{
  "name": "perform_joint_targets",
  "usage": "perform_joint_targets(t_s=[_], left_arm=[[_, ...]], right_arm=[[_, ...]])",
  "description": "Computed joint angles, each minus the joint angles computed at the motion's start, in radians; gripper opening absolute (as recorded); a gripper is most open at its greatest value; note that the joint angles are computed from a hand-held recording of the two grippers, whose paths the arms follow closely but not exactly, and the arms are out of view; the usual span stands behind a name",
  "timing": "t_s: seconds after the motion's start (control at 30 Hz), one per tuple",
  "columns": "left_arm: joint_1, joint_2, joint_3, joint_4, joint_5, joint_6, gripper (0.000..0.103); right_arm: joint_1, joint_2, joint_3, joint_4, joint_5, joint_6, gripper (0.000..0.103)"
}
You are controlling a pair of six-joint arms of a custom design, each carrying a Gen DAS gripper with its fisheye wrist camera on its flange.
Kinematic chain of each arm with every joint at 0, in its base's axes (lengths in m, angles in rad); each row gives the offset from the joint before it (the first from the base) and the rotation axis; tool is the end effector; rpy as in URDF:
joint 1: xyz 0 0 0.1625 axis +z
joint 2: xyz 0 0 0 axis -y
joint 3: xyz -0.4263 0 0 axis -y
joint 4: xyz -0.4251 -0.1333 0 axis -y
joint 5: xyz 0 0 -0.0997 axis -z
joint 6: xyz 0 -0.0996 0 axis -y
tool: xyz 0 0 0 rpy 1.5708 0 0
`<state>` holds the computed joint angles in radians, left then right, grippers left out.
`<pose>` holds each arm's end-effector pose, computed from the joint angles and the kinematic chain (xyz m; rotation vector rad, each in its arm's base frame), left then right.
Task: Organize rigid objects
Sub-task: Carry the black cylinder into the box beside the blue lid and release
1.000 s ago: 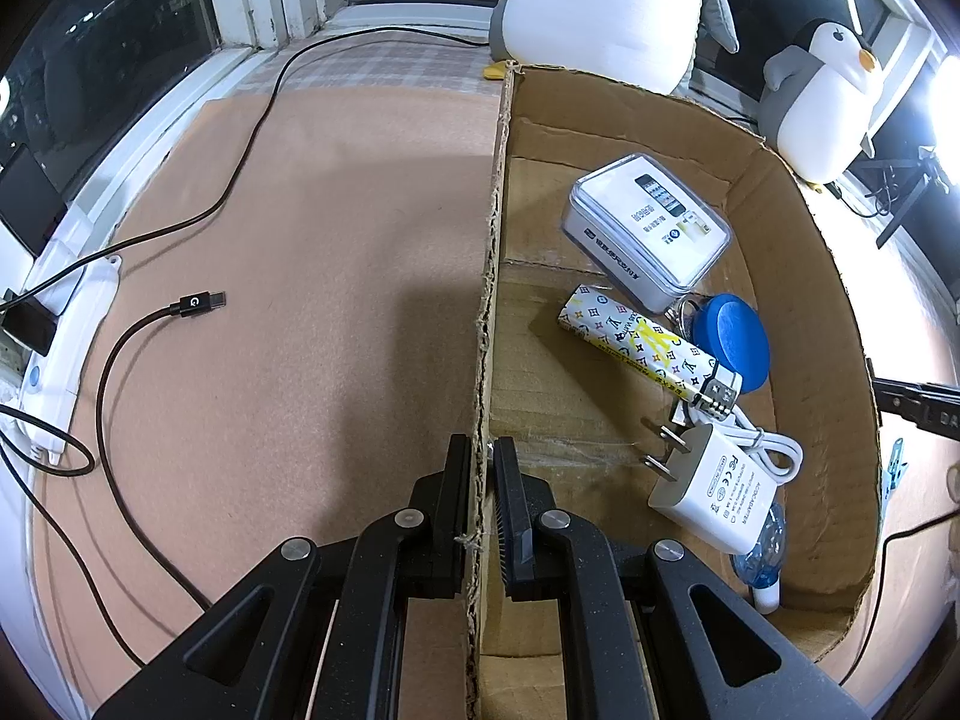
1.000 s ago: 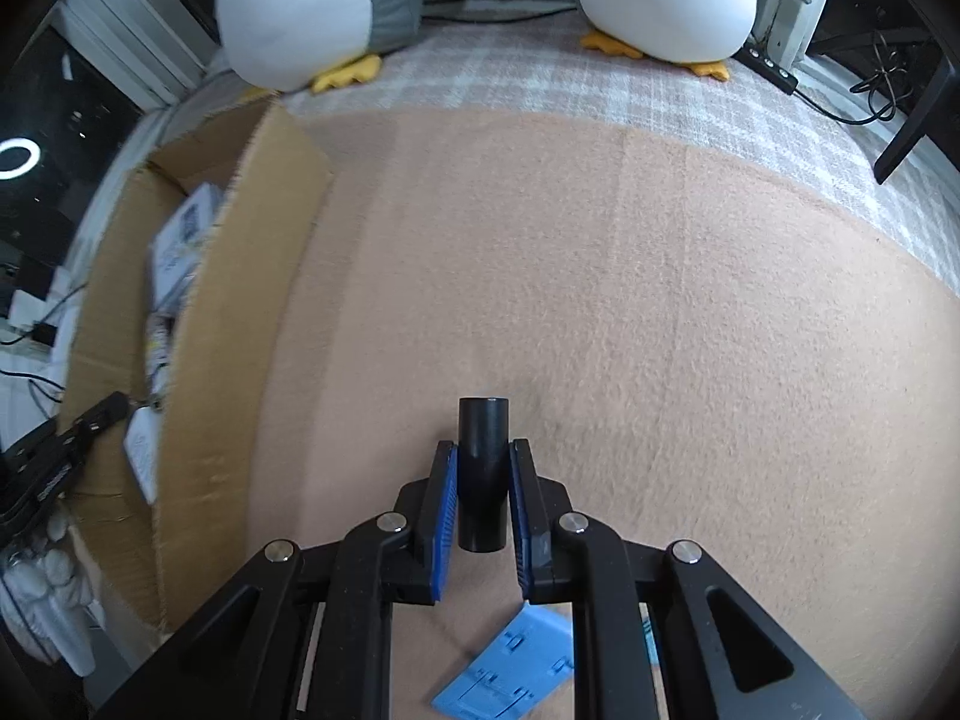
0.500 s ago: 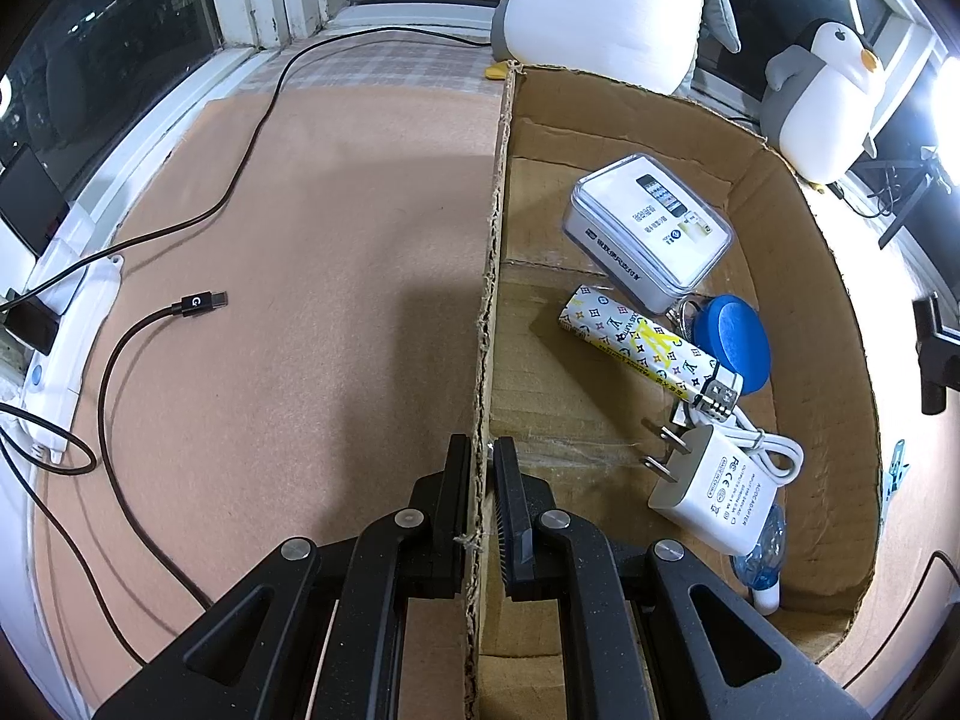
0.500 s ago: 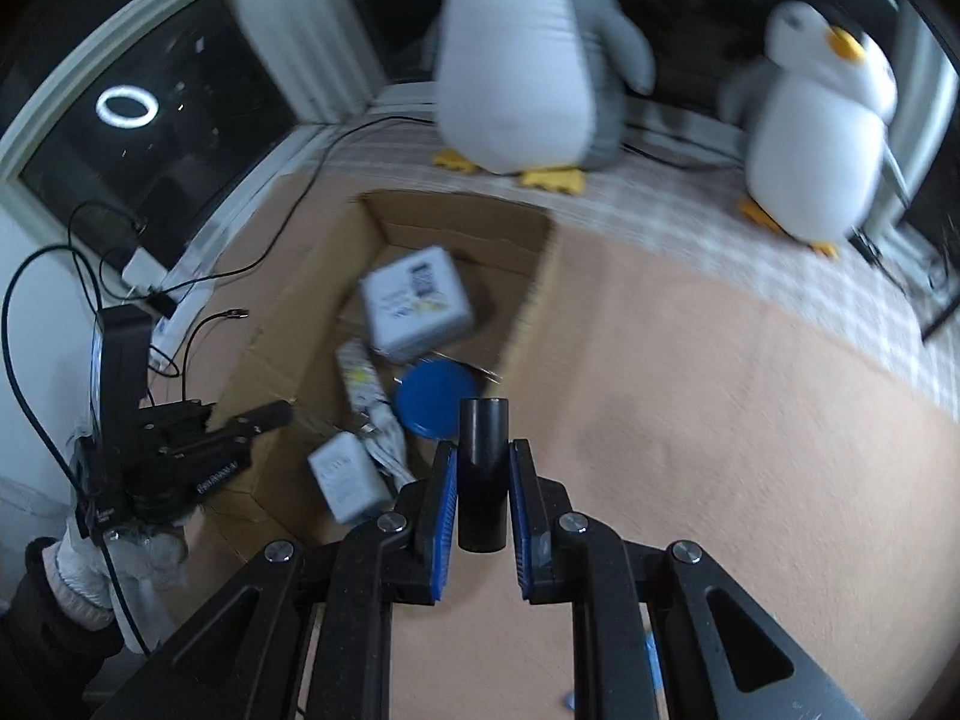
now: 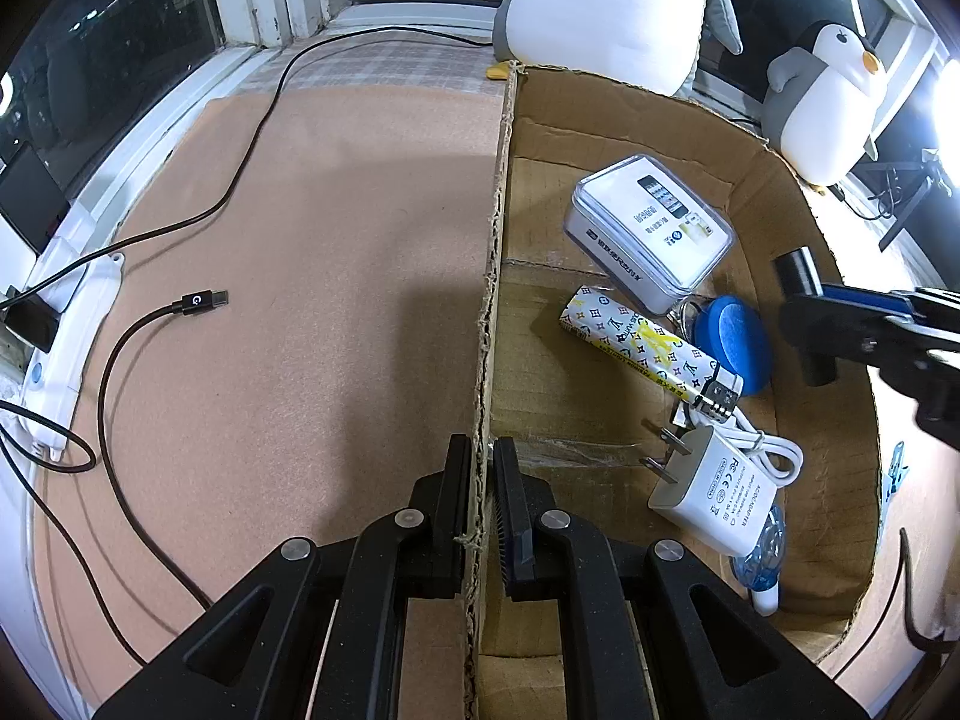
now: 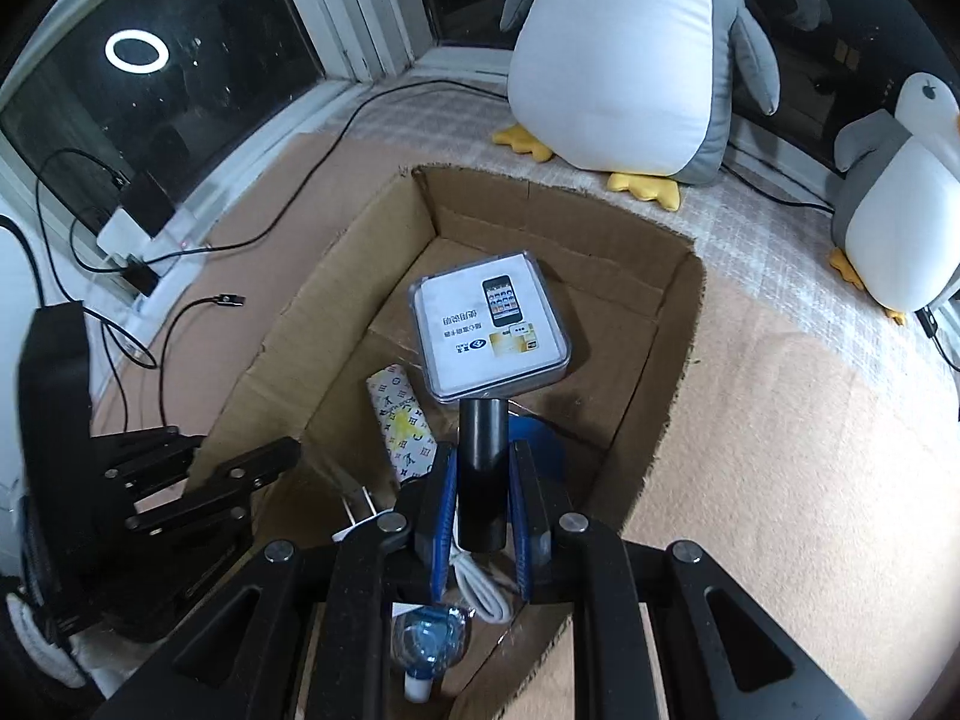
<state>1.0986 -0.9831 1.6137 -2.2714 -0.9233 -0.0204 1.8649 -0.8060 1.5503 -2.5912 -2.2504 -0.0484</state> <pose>-0.1392 -0.6977 0.1944 0.5345 2.4575 -0.2911 0.2778 -0.6733 0.1347 0.3007 -2.4491 0.4466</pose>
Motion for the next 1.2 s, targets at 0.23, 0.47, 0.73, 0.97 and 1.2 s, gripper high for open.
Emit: perform_joint_targets(t_s=[0.23,0.47,0.73,0.97,1.2], left_arm=[[0.0,0.0,0.0,0.0,0.0,0.001,0.007],[0.0,0.0,-0.001,0.0,0.001,0.001,0.007],[0.002,-0.001,-0.001,0.001,0.001,0.007,0.007],[0.002,-0.001,-0.001,-0.001,0.004,0.009,0.007],[0.002,-0.005,0.006,-0.005,0.004,0.018,0.007]], right_arm=[[-0.006,0.015,-0.008,0.01,-0.023,-0.001,0.015],[0.002,0.022,-0.006,-0.006,-0.049,-0.025,0.02],[0.016,0.004,0.016,-0.046,-0.064,-0.044,0.04],[0.031,-0.097,0.11,-0.091,-0.052,-0.022,0.04],[0.043,-0.284,0.257,-0.126,-0.1,0.034,0.04]])
